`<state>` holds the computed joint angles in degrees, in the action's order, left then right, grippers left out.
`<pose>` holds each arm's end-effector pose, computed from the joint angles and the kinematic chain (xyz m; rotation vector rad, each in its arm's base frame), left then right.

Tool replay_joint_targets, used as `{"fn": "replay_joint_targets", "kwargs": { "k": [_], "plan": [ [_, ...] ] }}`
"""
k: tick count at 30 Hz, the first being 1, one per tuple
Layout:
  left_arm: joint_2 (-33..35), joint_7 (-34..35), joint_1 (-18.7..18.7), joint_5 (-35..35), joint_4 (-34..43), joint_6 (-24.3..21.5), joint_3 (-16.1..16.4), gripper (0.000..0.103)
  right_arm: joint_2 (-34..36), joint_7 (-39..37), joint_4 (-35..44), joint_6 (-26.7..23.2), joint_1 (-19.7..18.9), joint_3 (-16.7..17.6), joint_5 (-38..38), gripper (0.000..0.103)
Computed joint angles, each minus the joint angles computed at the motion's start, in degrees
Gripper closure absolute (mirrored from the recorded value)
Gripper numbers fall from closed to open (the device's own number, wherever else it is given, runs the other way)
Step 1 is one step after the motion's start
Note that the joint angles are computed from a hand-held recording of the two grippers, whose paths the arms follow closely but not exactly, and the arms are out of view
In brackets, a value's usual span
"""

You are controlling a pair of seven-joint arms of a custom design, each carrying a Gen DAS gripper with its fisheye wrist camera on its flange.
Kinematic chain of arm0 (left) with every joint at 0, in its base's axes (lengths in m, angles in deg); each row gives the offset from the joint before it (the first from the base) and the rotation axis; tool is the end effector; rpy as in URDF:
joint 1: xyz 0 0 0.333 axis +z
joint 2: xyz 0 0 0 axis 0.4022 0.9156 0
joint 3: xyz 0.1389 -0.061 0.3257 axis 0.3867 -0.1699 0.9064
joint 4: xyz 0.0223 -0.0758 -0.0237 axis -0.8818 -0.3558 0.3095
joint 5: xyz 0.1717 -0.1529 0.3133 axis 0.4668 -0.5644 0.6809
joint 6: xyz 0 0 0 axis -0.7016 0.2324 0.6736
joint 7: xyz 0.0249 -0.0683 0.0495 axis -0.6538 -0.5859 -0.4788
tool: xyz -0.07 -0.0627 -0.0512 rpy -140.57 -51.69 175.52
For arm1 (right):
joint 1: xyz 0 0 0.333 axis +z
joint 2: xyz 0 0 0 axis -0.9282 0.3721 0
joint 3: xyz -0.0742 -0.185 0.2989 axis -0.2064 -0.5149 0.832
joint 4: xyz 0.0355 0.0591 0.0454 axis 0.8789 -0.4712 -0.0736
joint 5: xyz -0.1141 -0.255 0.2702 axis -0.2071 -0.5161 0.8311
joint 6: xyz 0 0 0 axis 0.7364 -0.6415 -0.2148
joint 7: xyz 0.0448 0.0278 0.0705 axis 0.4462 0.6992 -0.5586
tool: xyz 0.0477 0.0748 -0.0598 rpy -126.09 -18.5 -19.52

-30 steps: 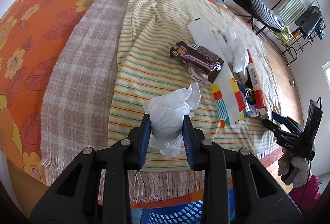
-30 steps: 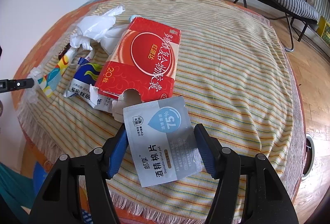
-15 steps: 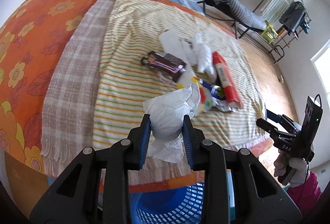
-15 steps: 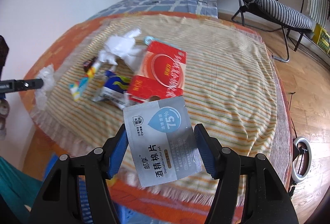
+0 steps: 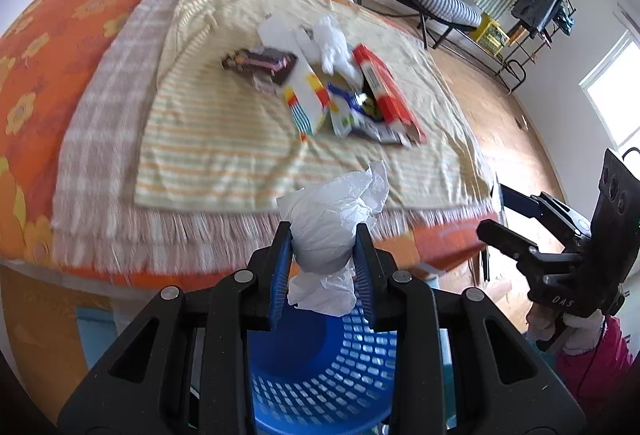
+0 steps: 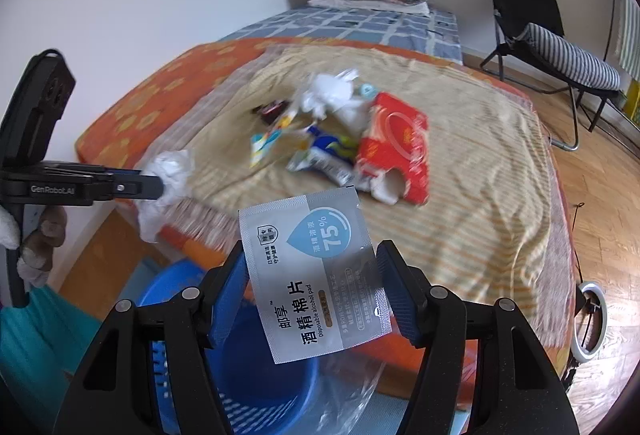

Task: Collect trash
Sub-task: 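Carry tissue and wipes packet over the blue basket and open both tools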

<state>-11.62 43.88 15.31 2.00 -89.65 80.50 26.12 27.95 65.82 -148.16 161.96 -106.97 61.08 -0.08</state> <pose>0.5606 -0.2788 0.4231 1.5360 -2.4650 0.9508 0.4585 0.1514 0.4067 -1.8297 1.7197 -0.5395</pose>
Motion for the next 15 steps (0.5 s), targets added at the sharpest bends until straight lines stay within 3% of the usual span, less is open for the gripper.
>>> {"fn": "replay_joint_targets", "kwargs": {
  "k": [7, 15],
  "plan": [
    [-2.7, 2.9, -1.0, -2.4, -5.7, 0.2, -0.2, 0.073, -0.7, 0.9, -2.1, -0.7, 6.0, -2.1, 0.4, 0.040],
    [-4.5, 4.0, -2.9, -3.2, -10.6, 0.7, 0.9, 0.073, -1.4, 3.3, -4.1, -1.4, 7.0, 0.1, -2.4, 0.040]
  ]
}}
